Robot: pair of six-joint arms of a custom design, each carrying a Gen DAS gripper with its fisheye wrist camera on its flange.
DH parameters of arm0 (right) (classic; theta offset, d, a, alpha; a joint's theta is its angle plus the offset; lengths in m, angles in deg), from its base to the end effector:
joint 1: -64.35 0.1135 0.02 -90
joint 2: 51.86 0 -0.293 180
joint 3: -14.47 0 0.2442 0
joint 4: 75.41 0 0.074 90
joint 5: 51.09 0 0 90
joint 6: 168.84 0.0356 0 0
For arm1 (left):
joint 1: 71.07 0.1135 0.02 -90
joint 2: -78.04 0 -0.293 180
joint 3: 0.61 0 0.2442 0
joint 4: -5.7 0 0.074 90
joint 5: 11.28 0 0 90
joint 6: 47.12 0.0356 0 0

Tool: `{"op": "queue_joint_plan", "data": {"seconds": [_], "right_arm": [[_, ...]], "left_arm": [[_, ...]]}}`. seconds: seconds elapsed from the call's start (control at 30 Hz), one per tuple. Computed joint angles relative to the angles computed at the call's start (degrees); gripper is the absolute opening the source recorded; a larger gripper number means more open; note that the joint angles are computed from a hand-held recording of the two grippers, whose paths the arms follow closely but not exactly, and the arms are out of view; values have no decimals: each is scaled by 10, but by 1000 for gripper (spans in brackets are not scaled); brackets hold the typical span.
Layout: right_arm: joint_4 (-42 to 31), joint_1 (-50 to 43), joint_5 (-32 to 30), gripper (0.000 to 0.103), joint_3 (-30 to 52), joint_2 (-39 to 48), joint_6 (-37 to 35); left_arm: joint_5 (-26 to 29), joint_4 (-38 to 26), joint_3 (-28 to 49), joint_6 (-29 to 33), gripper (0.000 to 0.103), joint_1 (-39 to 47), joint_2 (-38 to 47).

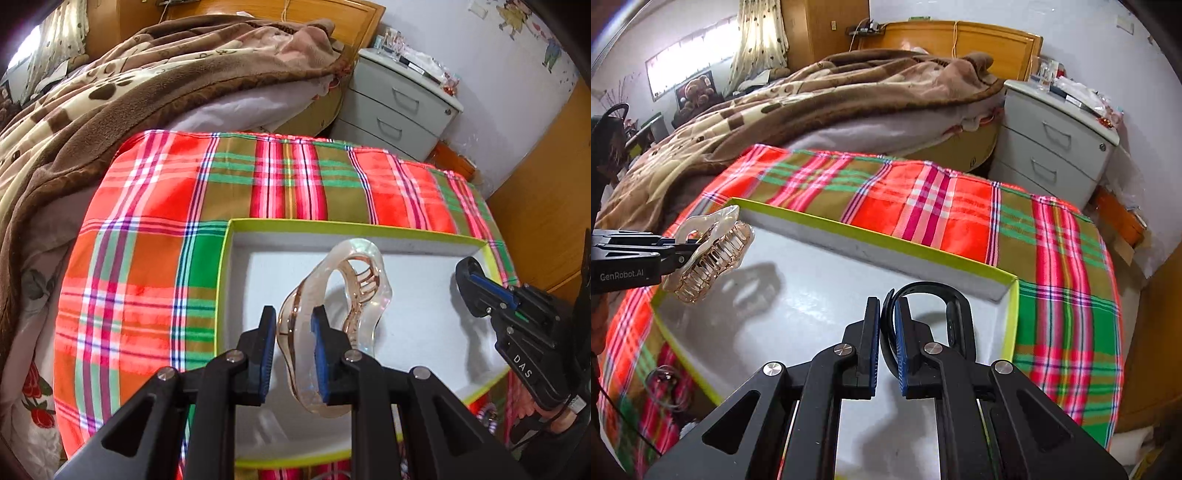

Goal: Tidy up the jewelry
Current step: 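Carry the claw clip with the left tool while the right tool carries the band into the box, then open the left tool over the box while the right tool releases the band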

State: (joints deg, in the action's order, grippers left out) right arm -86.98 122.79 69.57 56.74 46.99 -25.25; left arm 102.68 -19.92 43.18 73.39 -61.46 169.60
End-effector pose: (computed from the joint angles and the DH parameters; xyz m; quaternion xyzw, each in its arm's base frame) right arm 0.1403 0.1937 0.1021 0.0100 0.9482 0.0065 0.3174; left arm 0.2218 0.0229 0.1235 0.2051 0.9465 -0.1445 0.2032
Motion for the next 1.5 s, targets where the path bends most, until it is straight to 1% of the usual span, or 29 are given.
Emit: {"op": "queue_joint_plan", "data": {"seconds": [0.1,0.23,0.47,0.6,0.63,0.77,0.83,0.9,0.97,1.07,1.2,1.23,1.27,1.3,1.33,1.43,1.5], "right_arm": [[16,-14,-11,8,1,18,-13],[11,-17,-9,8,10,30,-20],[14,-27,-22,8,18,46,-30],[11,-29,-22,8,22,51,-31],[12,-32,-25,9,23,52,-32],[1,-32,-23,10,32,59,-32],[-2,-30,-19,11,32,56,-30],[-5,-26,-12,15,31,52,-28],[-11,-21,-3,15,29,45,-19],[-12,-11,4,16,21,29,-5],[-23,17,28,17,13,2,17],[-32,28,38,18,13,-7,30],[-43,38,48,26,14,-13,42],[-47,43,52,37,13,-19,50],[-52,51,58,40,11,-27,60],[-88,85,82,41,12,-49,104],[-109,105,94,41,13,-61,132]], "left_arm": [[-9,15,1,-12,20,-11,22],[-23,37,-3,-25,20,-21,36],[-26,37,-4,-19,22,-19,42],[-31,40,-2,-28,22,-26,44],[-33,40,-1,-32,22,-28,45],[-34,36,3,-38,30,-32,46],[-35,36,2,-41,31,-31,44],[-33,37,1,-43,32,-29,41],[-26,35,-2,-38,34,-24,33],[-3,13,-5,-20,40,-14,13],[25,-11,-15,3,42,12,-28],[36,-25,-12,11,44,21,-33],[46,-43,-8,20,44,31,-37],[54,-55,-7,27,44,40,-43],[65,-66,-9,37,44,54,-56],[94,-112,-8,79,44,99,-87],[116,-154,-3,124,44,140,-99]]}}
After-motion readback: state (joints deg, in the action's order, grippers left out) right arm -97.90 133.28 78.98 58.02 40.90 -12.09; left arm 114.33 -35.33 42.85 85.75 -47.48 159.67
